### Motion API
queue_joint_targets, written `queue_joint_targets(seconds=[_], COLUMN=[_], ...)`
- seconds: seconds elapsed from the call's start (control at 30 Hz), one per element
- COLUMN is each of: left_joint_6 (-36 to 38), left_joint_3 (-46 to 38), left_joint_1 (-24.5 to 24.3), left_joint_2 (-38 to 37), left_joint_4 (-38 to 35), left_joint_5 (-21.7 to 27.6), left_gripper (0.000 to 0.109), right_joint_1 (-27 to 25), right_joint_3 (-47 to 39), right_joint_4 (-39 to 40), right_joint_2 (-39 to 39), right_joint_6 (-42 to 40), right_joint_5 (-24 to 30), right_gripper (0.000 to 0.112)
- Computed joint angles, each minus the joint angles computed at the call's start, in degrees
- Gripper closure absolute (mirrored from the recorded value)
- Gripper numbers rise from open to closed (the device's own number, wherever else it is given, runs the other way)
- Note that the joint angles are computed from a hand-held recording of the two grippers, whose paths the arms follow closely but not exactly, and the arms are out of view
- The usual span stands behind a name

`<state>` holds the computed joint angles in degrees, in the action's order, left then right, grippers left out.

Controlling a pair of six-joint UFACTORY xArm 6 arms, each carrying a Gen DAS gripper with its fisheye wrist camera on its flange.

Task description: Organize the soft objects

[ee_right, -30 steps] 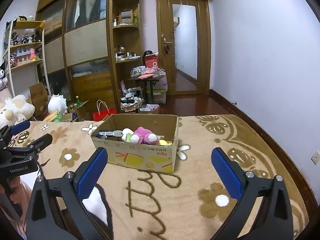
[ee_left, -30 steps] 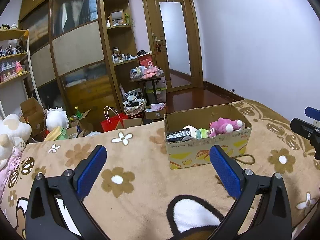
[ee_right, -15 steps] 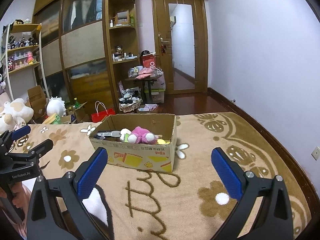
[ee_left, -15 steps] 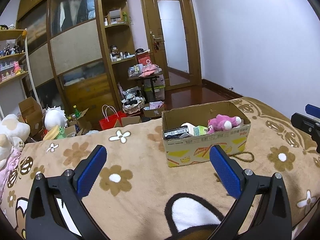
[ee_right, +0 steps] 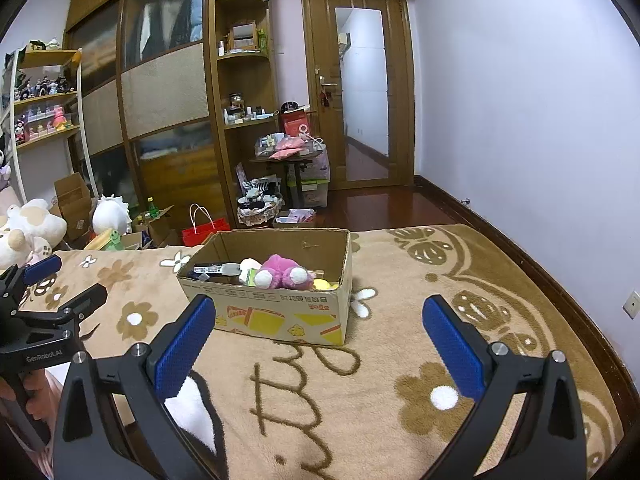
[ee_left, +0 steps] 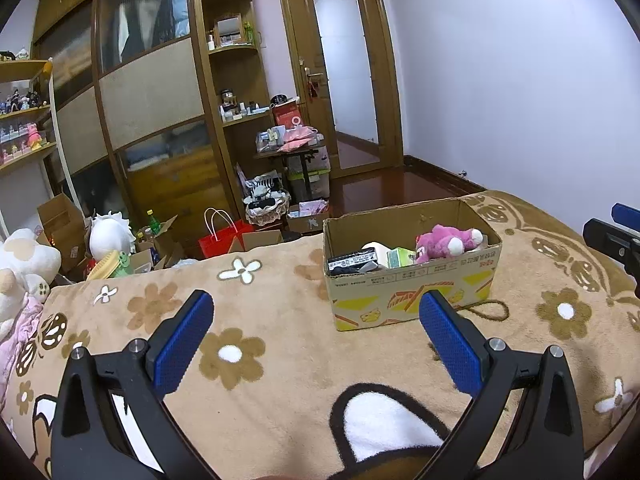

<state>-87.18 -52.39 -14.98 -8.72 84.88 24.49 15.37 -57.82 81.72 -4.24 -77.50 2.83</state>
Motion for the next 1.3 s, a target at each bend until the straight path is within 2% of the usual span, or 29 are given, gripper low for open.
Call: queue_joint_targets(seconds=[1.3], left_joint_6=[-1.7], left_joint_3=[0.1], left_joint_1=[-0.1], left_joint_2=[-0.3], left_joint_4=[-0.6], left_joint_5=[1.5], left_gripper=[0.007], right_joint_1=[-0.5], right_joint_3=[0.1], right_joint_4=[-0.3], right_joint_2=[0.1], right_joint_6=[0.4], right_joint_5=[0.2], right_gripper=[0.009])
